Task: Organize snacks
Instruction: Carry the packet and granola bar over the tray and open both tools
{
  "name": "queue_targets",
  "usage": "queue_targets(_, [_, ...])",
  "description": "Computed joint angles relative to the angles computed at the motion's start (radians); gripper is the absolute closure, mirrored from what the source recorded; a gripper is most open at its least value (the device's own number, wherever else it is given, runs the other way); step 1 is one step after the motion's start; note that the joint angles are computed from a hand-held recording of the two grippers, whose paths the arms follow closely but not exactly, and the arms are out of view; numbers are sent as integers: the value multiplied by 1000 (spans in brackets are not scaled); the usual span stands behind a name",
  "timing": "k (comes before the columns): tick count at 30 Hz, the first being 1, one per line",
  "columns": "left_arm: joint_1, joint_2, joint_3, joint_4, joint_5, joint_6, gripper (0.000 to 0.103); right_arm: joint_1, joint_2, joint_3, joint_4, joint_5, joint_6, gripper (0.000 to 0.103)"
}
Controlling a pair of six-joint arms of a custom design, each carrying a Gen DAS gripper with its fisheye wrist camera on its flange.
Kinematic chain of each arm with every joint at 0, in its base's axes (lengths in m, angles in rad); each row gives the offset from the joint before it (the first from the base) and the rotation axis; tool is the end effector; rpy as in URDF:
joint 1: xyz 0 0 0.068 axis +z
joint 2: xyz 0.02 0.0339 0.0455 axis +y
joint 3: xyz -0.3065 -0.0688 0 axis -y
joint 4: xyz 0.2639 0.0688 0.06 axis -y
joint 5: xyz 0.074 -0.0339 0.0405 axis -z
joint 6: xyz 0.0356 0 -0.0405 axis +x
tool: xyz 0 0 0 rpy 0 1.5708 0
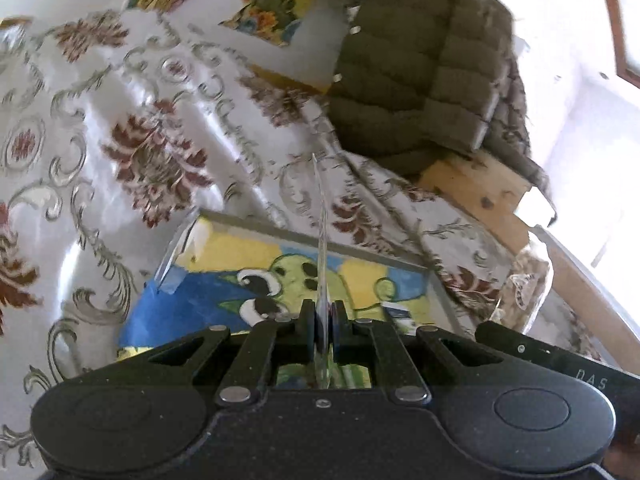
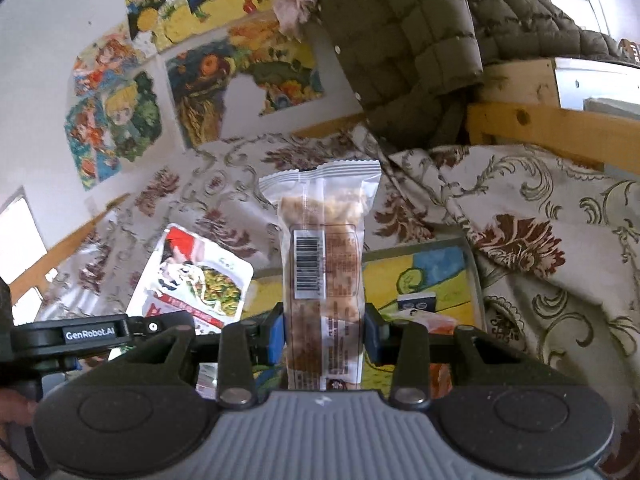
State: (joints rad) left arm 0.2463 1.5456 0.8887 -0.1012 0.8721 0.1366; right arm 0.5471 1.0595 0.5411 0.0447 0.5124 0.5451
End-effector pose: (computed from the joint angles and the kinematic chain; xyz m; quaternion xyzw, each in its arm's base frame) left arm 0.3250 0.0536 0.2396 0.1210 0.8405 -0.3127 0.4255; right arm 0.1991 0.1008 0.2542 0.1313 0.8256 0.0772 0.5434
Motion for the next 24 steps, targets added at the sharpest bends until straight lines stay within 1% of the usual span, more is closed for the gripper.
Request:
queue_targets(5, [-5,73,11,8,-26,23,95,-59,117,-16,81,-72,33,60])
queue_targets(10, [-7,92,13,16,-44,39,94,-81,191,-39,162,-122,30,58])
queue_targets(14, [-20,83,-7,40,-73,81,92,-81,229,-41,195,-121,34,56])
queue_targets(22, [-24,99,-11,47,-90,99,90,-58,241,-45,221,-108,16,55])
queue_targets(24, [-27,95,-11,47,-106,97,86,-59,238,-46,224,-110,20,55])
